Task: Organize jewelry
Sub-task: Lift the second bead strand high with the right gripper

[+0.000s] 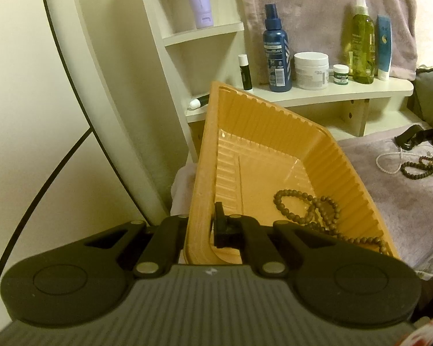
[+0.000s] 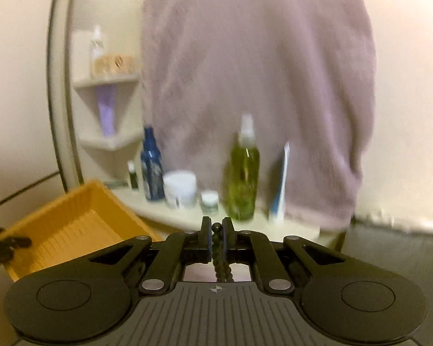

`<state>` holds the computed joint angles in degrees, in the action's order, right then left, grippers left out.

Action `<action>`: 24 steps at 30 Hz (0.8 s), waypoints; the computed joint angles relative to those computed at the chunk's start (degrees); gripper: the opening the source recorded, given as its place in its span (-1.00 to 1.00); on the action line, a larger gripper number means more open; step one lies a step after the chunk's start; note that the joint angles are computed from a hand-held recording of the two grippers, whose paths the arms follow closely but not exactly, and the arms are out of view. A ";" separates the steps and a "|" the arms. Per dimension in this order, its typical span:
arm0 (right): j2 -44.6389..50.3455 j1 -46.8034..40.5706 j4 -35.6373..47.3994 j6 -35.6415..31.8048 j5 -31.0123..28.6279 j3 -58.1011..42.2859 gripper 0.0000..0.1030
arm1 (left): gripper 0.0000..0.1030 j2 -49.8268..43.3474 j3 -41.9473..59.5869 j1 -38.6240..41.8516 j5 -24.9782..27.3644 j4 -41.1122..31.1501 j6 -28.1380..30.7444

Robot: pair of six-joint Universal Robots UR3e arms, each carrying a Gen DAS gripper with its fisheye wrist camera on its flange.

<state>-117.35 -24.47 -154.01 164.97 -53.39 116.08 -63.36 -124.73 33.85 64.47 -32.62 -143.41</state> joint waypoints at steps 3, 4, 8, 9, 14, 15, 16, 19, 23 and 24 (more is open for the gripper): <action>0.97 0.89 0.10 0.26 0.52 -3.90 -0.87 | -0.93 0.05 0.21 0.34 -0.59 -0.40 0.31; 1.56 1.37 -0.11 0.51 0.59 -5.43 -0.87 | -0.93 0.09 0.36 0.43 -0.74 -0.65 0.43; 4.65 4.08 -2.08 2.44 -0.11 -11.33 -0.87 | -0.93 0.50 0.31 0.89 -1.49 -1.09 0.52; 5.59 4.77 -2.68 3.21 -0.27 -12.79 -0.87 | -0.93 0.64 0.21 1.03 -1.65 -1.11 0.54; 10.81 8.37 -4.62 6.61 -0.19 -21.29 -0.87 | -0.93 0.86 -0.02 1.14 -1.80 -1.13 0.44; 12.11 9.37 -5.09 7.38 -0.26 -23.18 -0.87 | -0.93 0.82 0.02 1.18 -1.85 -1.19 0.45; 13.57 10.54 -5.32 8.08 -0.45 -25.43 -0.87 | -0.93 0.78 0.09 1.20 -1.88 -1.27 0.39; 18.21 15.13 -6.85 9.24 -2.72 -31.58 -0.87 | -0.93 0.71 0.24 1.25 -1.97 -1.42 0.25; 24.53 20.21 -6.81 11.21 -4.35 -40.90 -0.87 | -0.93 0.75 0.19 1.61 -2.35 -1.63 0.30; 26.50 21.68 -7.00 11.68 -4.96 -43.78 -0.87 | -0.93 0.72 0.22 1.68 -2.42 -1.72 0.31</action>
<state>-90.84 -2.79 -161.01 176.64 -58.35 72.29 -62.65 -124.51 35.53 62.05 -34.34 -143.10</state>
